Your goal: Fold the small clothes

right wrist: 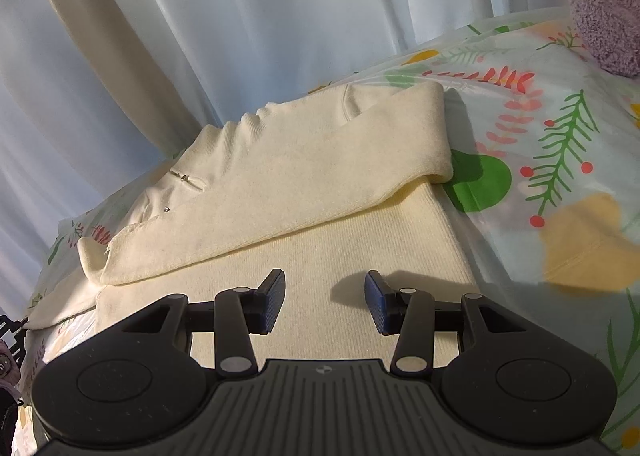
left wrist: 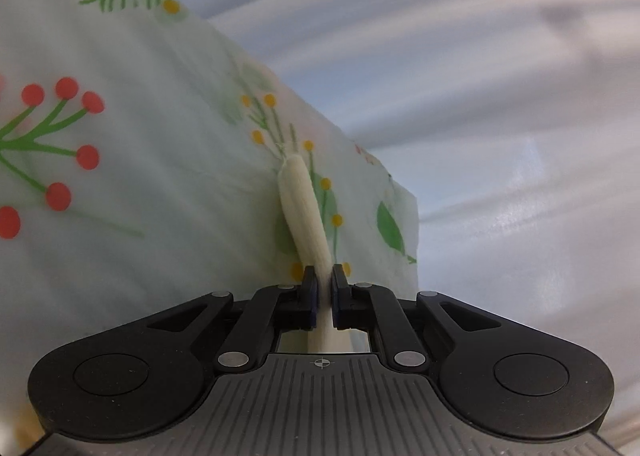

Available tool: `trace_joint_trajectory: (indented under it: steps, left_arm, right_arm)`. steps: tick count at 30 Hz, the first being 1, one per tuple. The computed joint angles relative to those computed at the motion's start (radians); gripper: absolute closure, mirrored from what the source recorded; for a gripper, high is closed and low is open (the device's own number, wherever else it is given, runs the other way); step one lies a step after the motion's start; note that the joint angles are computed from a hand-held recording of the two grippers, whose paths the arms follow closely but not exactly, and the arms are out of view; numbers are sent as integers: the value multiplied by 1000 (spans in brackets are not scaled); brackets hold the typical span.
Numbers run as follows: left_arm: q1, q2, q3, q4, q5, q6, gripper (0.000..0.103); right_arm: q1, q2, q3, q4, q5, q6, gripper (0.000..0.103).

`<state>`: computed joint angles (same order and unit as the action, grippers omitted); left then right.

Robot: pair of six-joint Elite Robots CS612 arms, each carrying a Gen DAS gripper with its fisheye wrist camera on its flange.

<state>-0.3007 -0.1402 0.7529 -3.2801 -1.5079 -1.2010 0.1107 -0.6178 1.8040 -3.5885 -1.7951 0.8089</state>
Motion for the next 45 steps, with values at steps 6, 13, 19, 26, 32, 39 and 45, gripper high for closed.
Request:
trace_joint_trajectory:
  steps: [6, 13, 19, 26, 32, 39, 45]
  left_arm:
    - [-55, -54, 47, -162, -95, 302, 95]
    - [-167, -116, 120, -187, -434, 672, 94]
    - [-255, -170, 226, 122, -515, 1011, 81]
    - [-272, -178, 329, -8, -325, 908, 54]
    - [-284, -161, 370, -129, -72, 898, 45]
    - [-276, -162, 371, -115, -74, 852, 35]
    - [-280, -182, 403, -136, -46, 831, 26]
  right_arm:
    - [0, 4, 3, -34, 6, 8, 59]
    - [0, 7, 10, -98, 15, 5, 59]
    - [-17, 8, 0, -103, 83, -28, 58]
    - [-48, 37, -77, -80, 222, -46, 58]
    - [-45, 74, -181, 34, 287, -111, 58]
    - [-29, 91, -247, 106, 242, -193, 59]
    - [-36, 97, -252, 102, 265, -160, 60]
